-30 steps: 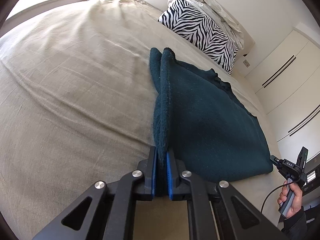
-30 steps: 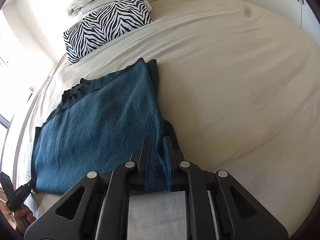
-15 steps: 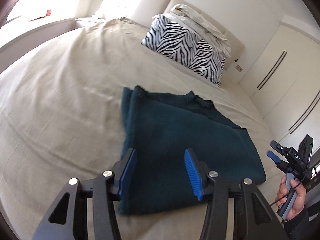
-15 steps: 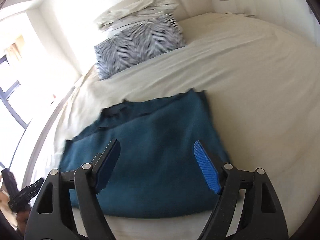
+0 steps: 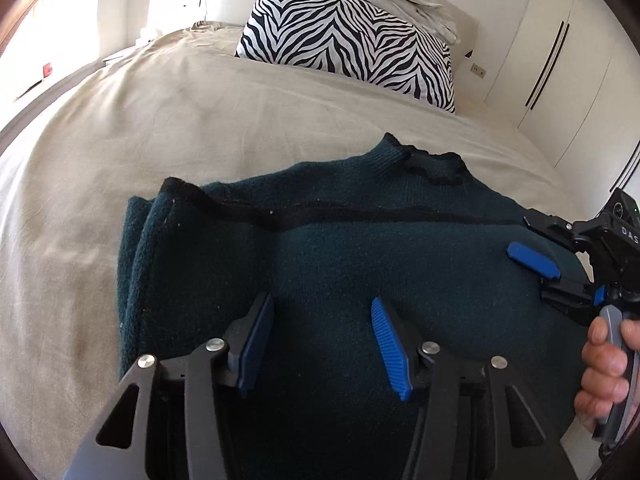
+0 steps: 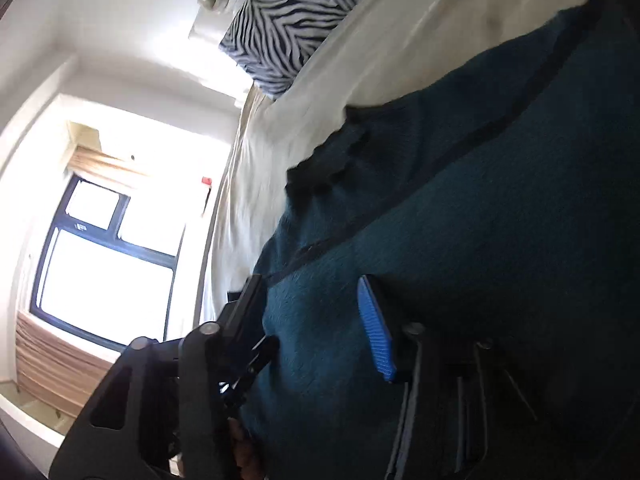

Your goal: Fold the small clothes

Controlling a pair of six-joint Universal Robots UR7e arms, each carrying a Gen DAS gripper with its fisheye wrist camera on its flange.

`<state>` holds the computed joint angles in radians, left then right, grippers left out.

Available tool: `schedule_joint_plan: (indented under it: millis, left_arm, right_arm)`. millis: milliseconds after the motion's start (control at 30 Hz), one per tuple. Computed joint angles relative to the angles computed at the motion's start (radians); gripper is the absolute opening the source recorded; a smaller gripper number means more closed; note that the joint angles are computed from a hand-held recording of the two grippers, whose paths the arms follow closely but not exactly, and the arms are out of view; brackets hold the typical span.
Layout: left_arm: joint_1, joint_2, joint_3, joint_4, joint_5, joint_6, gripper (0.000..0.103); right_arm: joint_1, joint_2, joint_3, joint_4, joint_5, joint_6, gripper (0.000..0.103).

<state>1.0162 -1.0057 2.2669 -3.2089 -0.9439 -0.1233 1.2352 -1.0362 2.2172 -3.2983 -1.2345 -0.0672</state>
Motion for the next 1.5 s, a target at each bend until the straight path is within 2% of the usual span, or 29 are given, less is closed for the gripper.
schedule_joint_plan:
  millis: [33,67,100,167,200,267,300,400,467,567,700,733,800,867,967,1033,1100,1133,1167,1200,1233,1300,1333,1400,1433,1467,1500]
  left_arm:
    - [0.001,-0.001,-0.001,0.005,-0.003,-0.005,0.055]
    - [0.003,-0.001,-0.006,0.011,-0.004,-0.004,0.055]
    - [0.003,-0.002,-0.003,0.007,-0.003,-0.003,0.055]
    - [0.003,0.004,-0.002,-0.009,0.001,0.005,0.055]
    - [0.002,0.008,-0.002,-0.015,0.002,0.007,0.055]
    - [0.0,0.015,-0.001,-0.027,0.01,0.009,0.055]
    - [-0.002,0.018,0.0,-0.03,0.014,0.011,0.055]
    - [-0.008,0.021,0.006,-0.042,0.024,0.013,0.055]
    - [-0.009,0.022,0.005,-0.041,0.025,0.014,0.055]
    - [-0.01,0.017,0.008,-0.037,0.025,0.009,0.055]
    - [-0.061,-0.038,0.061,0.011,0.062,-0.07,0.052]
    - [-0.077,-0.067,0.091,0.016,0.04,-0.104,0.052]
    - [-0.096,-0.111,0.138,0.02,-0.025,-0.167,0.052]
    - [-0.123,-0.123,0.174,0.013,-0.075,-0.204,0.052]
    - [-0.136,-0.088,0.181,0.025,-0.14,-0.23,0.052]
    - [-0.157,-0.065,0.194,0.007,-0.109,-0.22,0.052]
    - [-0.143,-0.073,0.216,-0.026,-0.126,-0.204,0.05]
    - [-0.129,-0.087,0.228,-0.038,-0.143,-0.193,0.045]
    - [-0.114,-0.109,0.242,-0.035,-0.151,-0.188,0.033]
    - [-0.098,-0.134,0.253,-0.025,-0.161,-0.19,0.021]
    - [-0.078,-0.165,0.265,-0.012,-0.177,-0.194,0.016]
    - [-0.047,-0.238,0.296,0.022,-0.197,-0.217,0.005]
    - [-0.039,-0.275,0.313,0.034,-0.195,-0.224,0.005]
    - [-0.04,-0.35,0.348,0.072,-0.163,-0.249,0.005]
    - [-0.052,-0.396,0.367,0.1,-0.143,-0.276,0.005]
    - [-0.073,-0.429,0.38,0.127,-0.112,-0.301,0.01]
    - [-0.121,-0.464,0.394,0.181,-0.039,-0.351,0.024]
  right_arm:
    - [-0.041,-0.02,0.014,-0.039,0.033,0.02,0.029]
    - [-0.07,-0.045,0.029,-0.09,0.025,0.037,0.028]
    - [-0.088,-0.069,0.046,-0.149,-0.019,0.06,0.028]
    - [-0.138,-0.124,0.073,-0.187,-0.013,0.099,0.028]
    - [-0.143,-0.154,0.087,-0.2,-0.041,0.111,0.029]
    - [-0.116,-0.209,0.119,-0.224,-0.147,0.094,0.033]
    - [-0.107,-0.233,0.141,-0.227,-0.163,0.073,0.034]
    - [-0.11,-0.301,0.22,-0.129,-0.043,0.021,0.041]
    - [-0.059,-0.282,0.264,-0.104,-0.03,-0.002,0.045]
    - [0.028,-0.167,0.294,-0.08,-0.027,-0.017,0.045]
    - [0.068,-0.037,0.297,-0.064,-0.061,-0.043,0.045]
    - [0.054,-0.023,0.306,-0.096,-0.05,-0.045,0.043]
    - [-0.017,-0.029,0.337,-0.124,0.045,-0.04,0.041]
    - [-0.072,-0.058,0.366,-0.172,0.092,-0.021,0.041]
    - [-0.131,-0.131,0.405,-0.21,0.091,-0.031,0.041]
    - [-0.175,-0.192,0.423,-0.222,0.096,-0.031,0.041]
    - [-0.241,-0.275,0.457,-0.244,0.095,-0.035,0.041]
    - [-0.313,-0.336,0.486,-0.213,0.139,-0.065,0.041]
    - [-0.362,-0.375,0.497,-0.185,0.18,-0.079,0.04]
    - [-0.393,-0.41,0.508,-0.171,0.19,-0.075,0.039]
    - [-0.42,-0.443,0.521,-0.174,0.193,-0.084,0.038]
    - [-0.413,-0.507,0.527,-0.175,0.161,-0.069,0.04]
    - [-0.436,-0.568,0.535,-0.13,0.17,-0.082,0.041]
    - [-0.43,-0.631,0.535,-0.082,0.162,-0.075,0.044]
    - [-0.455,-0.703,0.555,-0.012,0.199,-0.106,0.044]
    - [-0.442,-0.734,0.56,0.039,0.216,-0.118,0.044]
    - [-0.427,-0.751,0.581,0.058,0.229,-0.131,0.044]
